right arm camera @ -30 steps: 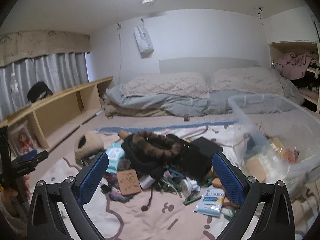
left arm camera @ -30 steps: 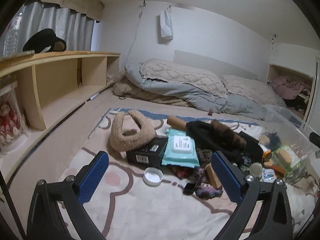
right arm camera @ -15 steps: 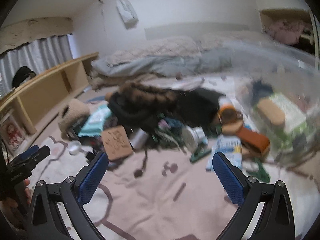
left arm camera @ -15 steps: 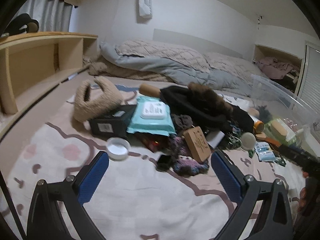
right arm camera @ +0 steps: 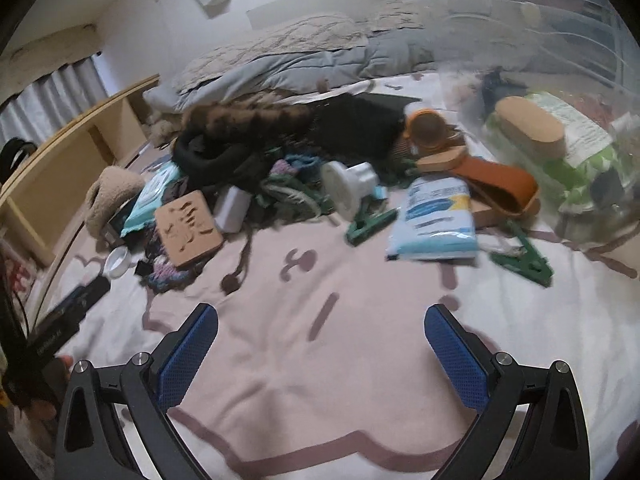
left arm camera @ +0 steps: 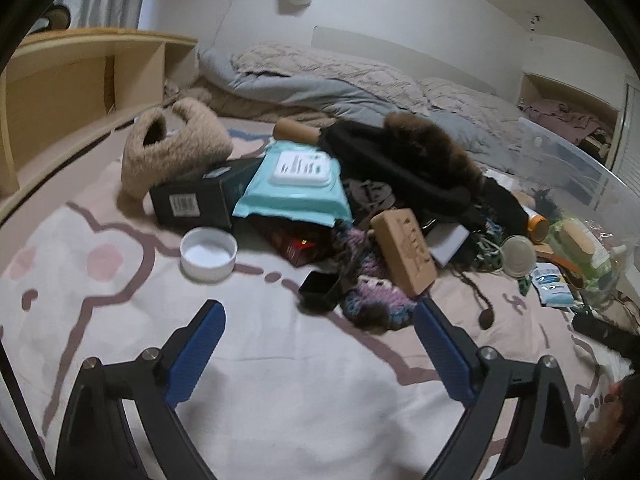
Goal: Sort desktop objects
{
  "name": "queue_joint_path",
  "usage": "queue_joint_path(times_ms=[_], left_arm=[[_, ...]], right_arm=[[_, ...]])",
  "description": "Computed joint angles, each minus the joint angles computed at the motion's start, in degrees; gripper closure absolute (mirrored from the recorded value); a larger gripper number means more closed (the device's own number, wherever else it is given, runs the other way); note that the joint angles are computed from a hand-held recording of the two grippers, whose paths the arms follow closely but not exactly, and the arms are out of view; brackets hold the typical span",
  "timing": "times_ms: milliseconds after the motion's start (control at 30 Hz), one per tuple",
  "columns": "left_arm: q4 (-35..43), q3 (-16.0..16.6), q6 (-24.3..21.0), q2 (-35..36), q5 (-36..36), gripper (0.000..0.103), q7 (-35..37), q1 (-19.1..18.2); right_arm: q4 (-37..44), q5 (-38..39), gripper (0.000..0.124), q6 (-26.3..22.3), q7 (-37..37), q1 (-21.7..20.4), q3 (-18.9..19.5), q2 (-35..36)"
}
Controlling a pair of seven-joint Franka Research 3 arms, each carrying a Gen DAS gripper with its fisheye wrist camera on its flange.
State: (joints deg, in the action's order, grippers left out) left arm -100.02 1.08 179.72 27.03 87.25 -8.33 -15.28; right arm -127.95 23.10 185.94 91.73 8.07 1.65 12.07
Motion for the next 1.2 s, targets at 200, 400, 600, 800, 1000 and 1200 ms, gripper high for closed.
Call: queue_joint_path(times_ms=[200,400,600,800,1000,1200], left_arm=[[-2.6,-1.6,0.5,1.0,-12.7,0.008,9.9,2.0],[-3.9,0.1,2.2,1.2,-19.0,0.008,15.5,0.3],[-4.0,0.7,1.7,1.7,-23.9,0.008,23.2,-1.5],[-4.6,-1.8,1.4,2.3,-31.7,0.008,31.9,0.2],[-5.3,-1.3,1.9,2.4,-36.7,0.008,36.4,-0.7],[-6.6,1.3,4.7,2.1,-40.6,0.008,38.8,-2.7]], right_arm=[[6.9,-4.2,0.062,-5.3,7.2,5.9,-10.3,3.4],[19.5,-9.4,0.079,-11.9,14.1,5.3,-13.4,10.5],[31.9,-11.2,0.081,-21.1,16.0,0.0,-9.5,18.3],[31.6,-1.2,0.081,-18.9,7.8,-7.4,0.3,20.7],[27.0,-0.8,0.081,-18.7,3.2,-5.3,0.3,17.5],[20.7,-1.5,0.078,-18.0,2.3,-2.4,-0.6,13.0]])
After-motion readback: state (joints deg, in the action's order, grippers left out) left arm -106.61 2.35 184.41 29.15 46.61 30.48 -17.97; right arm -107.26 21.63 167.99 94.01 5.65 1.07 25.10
